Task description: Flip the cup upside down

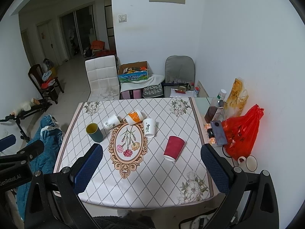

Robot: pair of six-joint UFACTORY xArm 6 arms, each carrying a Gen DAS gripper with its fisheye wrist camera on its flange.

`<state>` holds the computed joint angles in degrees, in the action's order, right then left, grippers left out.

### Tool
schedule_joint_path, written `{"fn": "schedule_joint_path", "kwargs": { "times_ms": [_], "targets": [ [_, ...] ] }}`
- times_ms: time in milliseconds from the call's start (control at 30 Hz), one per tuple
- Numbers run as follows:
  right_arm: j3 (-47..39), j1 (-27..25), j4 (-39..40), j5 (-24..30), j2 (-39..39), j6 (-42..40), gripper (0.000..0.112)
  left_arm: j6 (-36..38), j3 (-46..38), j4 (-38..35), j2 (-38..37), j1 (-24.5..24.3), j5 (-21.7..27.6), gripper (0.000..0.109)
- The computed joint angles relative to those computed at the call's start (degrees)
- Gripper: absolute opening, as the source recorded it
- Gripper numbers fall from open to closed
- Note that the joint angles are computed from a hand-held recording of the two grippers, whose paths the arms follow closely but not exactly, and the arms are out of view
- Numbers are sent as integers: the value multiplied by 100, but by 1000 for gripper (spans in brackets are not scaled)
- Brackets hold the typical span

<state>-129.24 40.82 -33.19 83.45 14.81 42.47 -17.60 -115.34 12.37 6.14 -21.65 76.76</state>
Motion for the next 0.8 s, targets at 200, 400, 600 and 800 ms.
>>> {"fn": "schedule_joint_path", "kwargs": {
  "times_ms": [200,400,600,800],
  "targets": [
    [191,-5,-7,-83,-117,65,103,4,-43,4,20,8,8,103],
    [161,-8,31,-68,-104,49,103,-4,-19,1,2,3,8,103],
    [314,9,32,-126,-198,106,103,74,-513,-35,264,18,254,103],
    [521,25,56,-222,-312,146,103,10,-19,-10,-77,-8,70,103]
  ]
}}
